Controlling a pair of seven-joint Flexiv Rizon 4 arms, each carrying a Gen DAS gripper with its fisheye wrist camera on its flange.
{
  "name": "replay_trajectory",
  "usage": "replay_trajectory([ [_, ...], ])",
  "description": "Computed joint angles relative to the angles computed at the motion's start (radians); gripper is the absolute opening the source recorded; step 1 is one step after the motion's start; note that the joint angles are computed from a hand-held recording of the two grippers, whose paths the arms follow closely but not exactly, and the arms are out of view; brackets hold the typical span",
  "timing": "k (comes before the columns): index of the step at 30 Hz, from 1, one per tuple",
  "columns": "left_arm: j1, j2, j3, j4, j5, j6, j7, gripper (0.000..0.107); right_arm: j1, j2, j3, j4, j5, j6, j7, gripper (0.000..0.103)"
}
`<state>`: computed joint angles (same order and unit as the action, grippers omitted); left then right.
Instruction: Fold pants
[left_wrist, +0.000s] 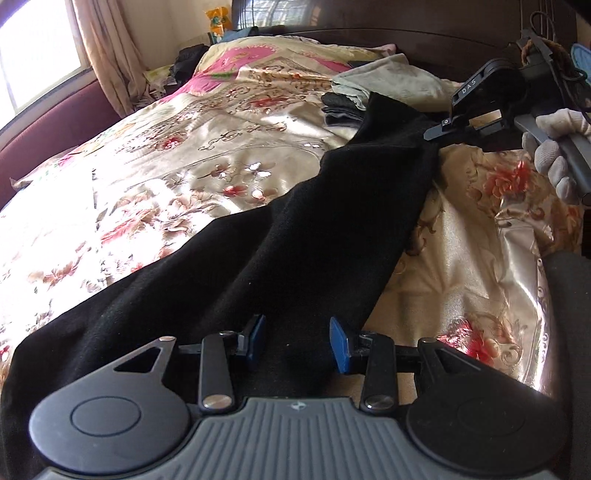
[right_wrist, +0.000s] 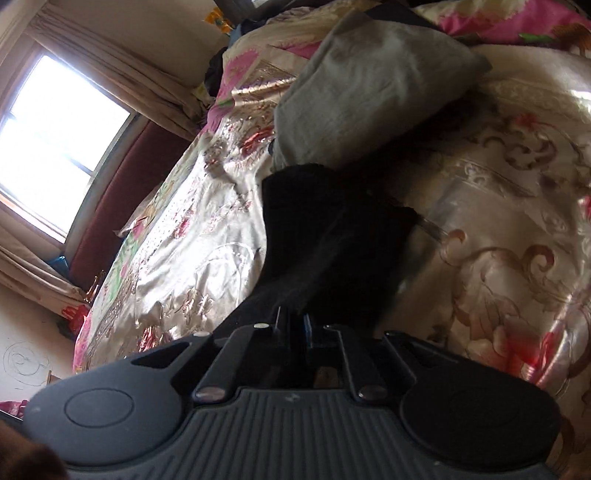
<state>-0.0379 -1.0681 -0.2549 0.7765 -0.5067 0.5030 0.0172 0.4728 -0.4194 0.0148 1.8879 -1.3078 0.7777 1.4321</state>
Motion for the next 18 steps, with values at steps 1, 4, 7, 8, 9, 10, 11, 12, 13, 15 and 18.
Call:
replay_trajectory([
  [1,0.001,0.011,-0.001,0.017,0.002,0.003,0.01,0.052,-0.004,0.001,-0.01,0.016,-0.043,0.024,0.068,0.011],
  [4,-0.003,0.031,0.002,0.049,0.008,0.014,0.023,0.053,-0.023,0.001,-0.022,0.034,-0.137,0.036,0.16,0.019],
  [7,-0.007,0.043,0.001,0.071,0.011,0.028,0.035,0.053,-0.039,-0.003,-0.029,0.04,-0.215,0.009,0.252,0.041],
  [8,-0.008,0.046,0.001,0.076,0.011,0.031,0.038,0.054,-0.048,-0.004,-0.03,0.043,-0.245,0.003,0.292,0.041],
  [9,-0.008,0.049,0.001,0.082,0.011,0.034,0.041,0.054,-0.054,-0.007,-0.026,0.04,-0.247,-0.01,0.302,0.038],
  [10,-0.008,0.049,0.002,0.082,0.013,0.032,0.043,0.054,-0.057,-0.009,-0.019,0.032,-0.234,-0.023,0.283,0.026],
  [11,-0.011,0.047,0.003,0.077,0.015,0.029,0.042,0.054,-0.059,-0.007,-0.018,0.028,-0.238,-0.032,0.26,0.018],
  [12,-0.013,0.044,0.004,0.071,0.017,0.027,0.042,0.054,-0.059,-0.001,-0.018,0.023,-0.248,-0.045,0.227,0.014],
  [13,-0.016,0.041,0.006,0.066,0.019,0.026,0.042,0.054,-0.059,0.004,-0.018,0.015,-0.26,-0.06,0.203,0.014],
  [15,-0.018,0.036,0.007,0.057,0.021,0.024,0.039,0.054,-0.061,0.018,-0.017,0.005,-0.286,-0.085,0.172,0.014],
  [18,-0.02,0.028,0.006,0.043,0.018,0.017,0.026,0.054,-0.033,0.038,-0.003,0.001,-0.254,-0.217,0.075,0.017],
])
